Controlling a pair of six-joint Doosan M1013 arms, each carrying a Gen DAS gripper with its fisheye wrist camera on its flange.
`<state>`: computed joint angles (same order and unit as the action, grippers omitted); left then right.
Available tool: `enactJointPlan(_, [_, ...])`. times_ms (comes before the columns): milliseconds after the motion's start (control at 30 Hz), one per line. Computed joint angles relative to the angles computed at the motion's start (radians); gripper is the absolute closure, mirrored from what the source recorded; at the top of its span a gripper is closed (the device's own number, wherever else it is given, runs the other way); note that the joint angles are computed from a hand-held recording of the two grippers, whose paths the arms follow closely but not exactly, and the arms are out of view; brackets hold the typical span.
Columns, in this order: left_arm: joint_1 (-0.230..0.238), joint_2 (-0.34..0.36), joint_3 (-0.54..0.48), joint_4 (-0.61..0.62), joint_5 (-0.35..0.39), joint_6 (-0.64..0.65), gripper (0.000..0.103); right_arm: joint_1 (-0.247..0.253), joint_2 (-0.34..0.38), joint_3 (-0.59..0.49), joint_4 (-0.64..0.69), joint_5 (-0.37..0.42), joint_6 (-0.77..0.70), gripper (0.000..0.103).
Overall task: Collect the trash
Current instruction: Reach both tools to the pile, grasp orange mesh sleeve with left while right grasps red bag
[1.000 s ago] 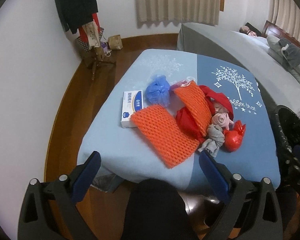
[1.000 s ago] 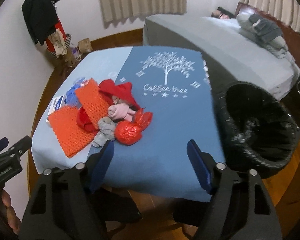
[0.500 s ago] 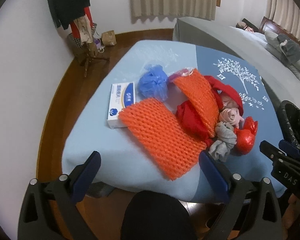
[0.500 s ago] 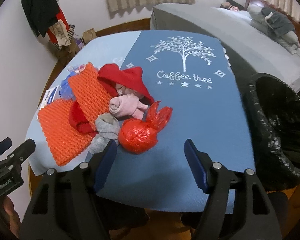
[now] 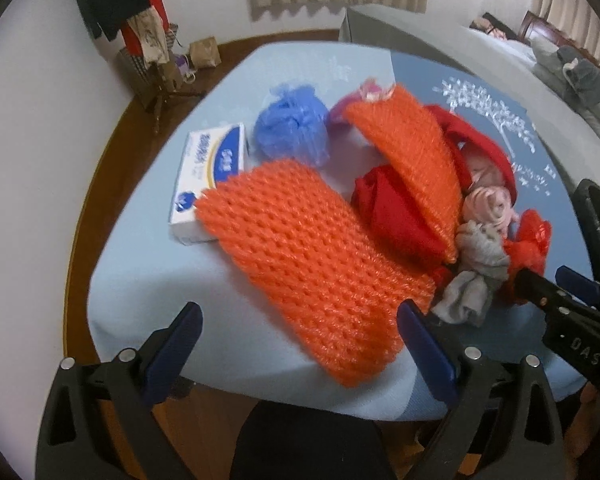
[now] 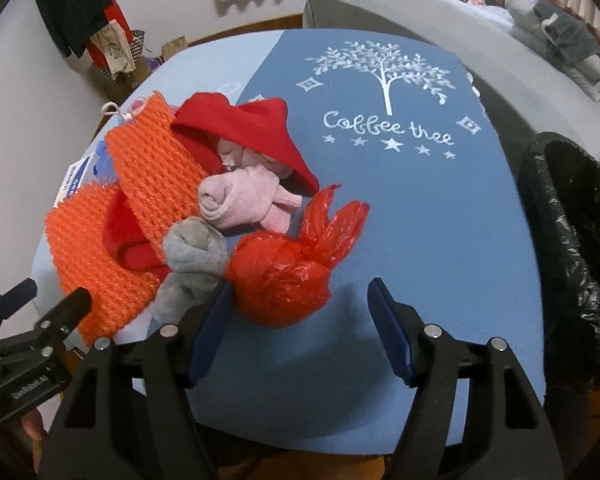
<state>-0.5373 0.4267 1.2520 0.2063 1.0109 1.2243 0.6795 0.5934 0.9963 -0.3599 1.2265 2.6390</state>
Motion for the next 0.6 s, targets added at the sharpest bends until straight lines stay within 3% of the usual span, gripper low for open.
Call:
enactJointPlan(100, [0.003, 0.015, -0.013, -0.021, 0.024, 0.012, 0.015, -0.005, 0.005, -0.002, 0.022, -0.008, -0.02, 0.046])
enactJointPlan(133, [0.004, 0.019, -0.016, -0.026, 0.029, 0.013, 0.017, -0.007, 0.005, 0.0, 0.037, -0.014, -0.03, 0.054])
enactJointPlan(200, [0.004, 0.024, -0.02, -0.037, 0.036, 0.022, 0.023, -0.009, 0.009, -0.003, 0.047, -0.015, -0.042, 0.056])
enactJointPlan(267, [0.01, 0.025, -0.02, -0.069, 0.035, 0.044, 0.036, -0.007, 0.009, -0.003, 0.041, -0.018, -0.044, 0.059])
enactJointPlan(333, [0.011, 0.024, -0.022, -0.086, 0.035, 0.059, 0.056, -0.006, 0.006, 0.002, 0.038, -0.024, -0.044, 0.061])
enactJointPlan(367, [0.009, 0.022, -0.021, -0.088, 0.032, 0.064, 0.06, -0.006, 0.004, 0.004, 0.037, -0.028, -0.042, 0.062])
enactJointPlan(433, [0.006, 0.017, -0.017, -0.081, 0.026, 0.063, 0.081, -0.006, 0.001, 0.007, 0.036, -0.03, -0.04, 0.063])
enactJointPlan(600, [0.006, 0.015, -0.018, -0.083, 0.021, 0.074, 0.089, -0.006, -0.012, 0.017, 0.032, -0.037, -0.028, 0.065])
